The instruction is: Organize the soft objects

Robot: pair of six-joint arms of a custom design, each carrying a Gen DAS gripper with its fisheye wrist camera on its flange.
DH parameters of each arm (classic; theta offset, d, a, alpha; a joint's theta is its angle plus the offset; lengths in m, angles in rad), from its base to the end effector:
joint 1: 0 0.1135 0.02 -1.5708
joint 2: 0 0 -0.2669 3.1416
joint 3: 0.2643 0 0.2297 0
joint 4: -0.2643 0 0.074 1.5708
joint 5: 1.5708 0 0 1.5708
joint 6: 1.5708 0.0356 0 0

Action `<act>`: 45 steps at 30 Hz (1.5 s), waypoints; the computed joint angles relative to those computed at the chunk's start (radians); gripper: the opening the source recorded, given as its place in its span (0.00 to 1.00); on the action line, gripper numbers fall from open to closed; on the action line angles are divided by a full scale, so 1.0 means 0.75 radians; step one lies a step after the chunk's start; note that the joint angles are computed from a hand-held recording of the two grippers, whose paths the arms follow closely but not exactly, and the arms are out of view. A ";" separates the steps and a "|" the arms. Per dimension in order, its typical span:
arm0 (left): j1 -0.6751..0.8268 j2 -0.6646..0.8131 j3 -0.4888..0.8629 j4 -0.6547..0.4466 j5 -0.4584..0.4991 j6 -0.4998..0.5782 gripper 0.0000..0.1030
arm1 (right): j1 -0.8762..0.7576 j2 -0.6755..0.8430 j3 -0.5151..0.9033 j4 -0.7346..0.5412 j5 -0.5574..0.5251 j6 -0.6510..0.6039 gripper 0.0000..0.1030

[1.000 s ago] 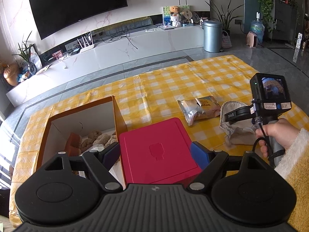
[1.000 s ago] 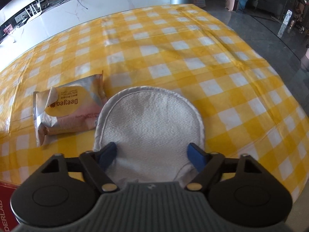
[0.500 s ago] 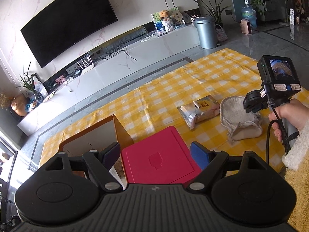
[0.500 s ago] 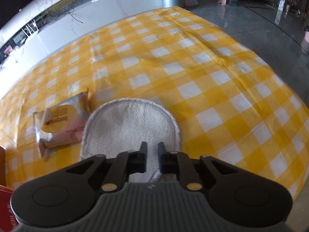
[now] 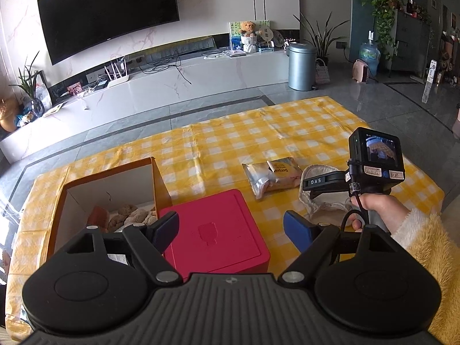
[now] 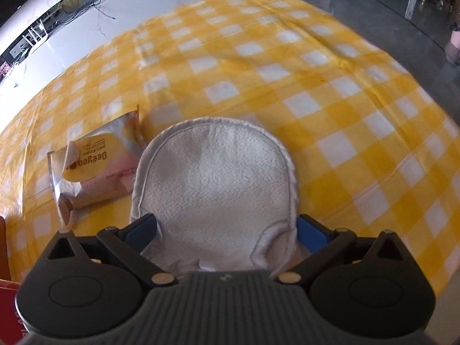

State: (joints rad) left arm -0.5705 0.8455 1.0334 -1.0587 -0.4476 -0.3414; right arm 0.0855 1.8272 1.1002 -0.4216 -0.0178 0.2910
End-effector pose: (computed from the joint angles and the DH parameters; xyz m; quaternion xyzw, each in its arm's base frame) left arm 0.1076 -0.0507 0.3324 0.0291 0.9186 0.0400 0.3920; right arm 0.3369 0.0295 0.1692 0.0984 0.9728 0.0478 0.2042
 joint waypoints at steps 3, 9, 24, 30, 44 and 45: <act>0.104 -0.041 -0.032 0.009 0.078 0.055 0.94 | 0.008 -0.003 0.012 -0.019 -0.054 0.001 0.98; 0.237 -0.059 -0.088 0.034 0.157 0.135 0.94 | 0.024 0.016 0.050 -0.037 -0.046 0.086 0.98; 0.299 -0.097 -0.093 0.021 0.217 0.189 0.94 | 0.082 -0.089 -0.142 0.218 0.081 -0.052 0.20; 0.260 -0.090 -0.058 0.000 0.139 0.197 0.94 | -0.060 -0.123 -0.159 0.240 -0.182 0.025 0.10; 0.288 0.303 0.015 0.339 0.238 0.466 0.94 | -0.300 -0.285 -0.204 0.362 -0.547 0.156 0.10; 0.281 0.357 0.019 0.377 0.228 0.468 0.94 | -0.309 -0.292 -0.205 0.358 -0.533 0.150 0.10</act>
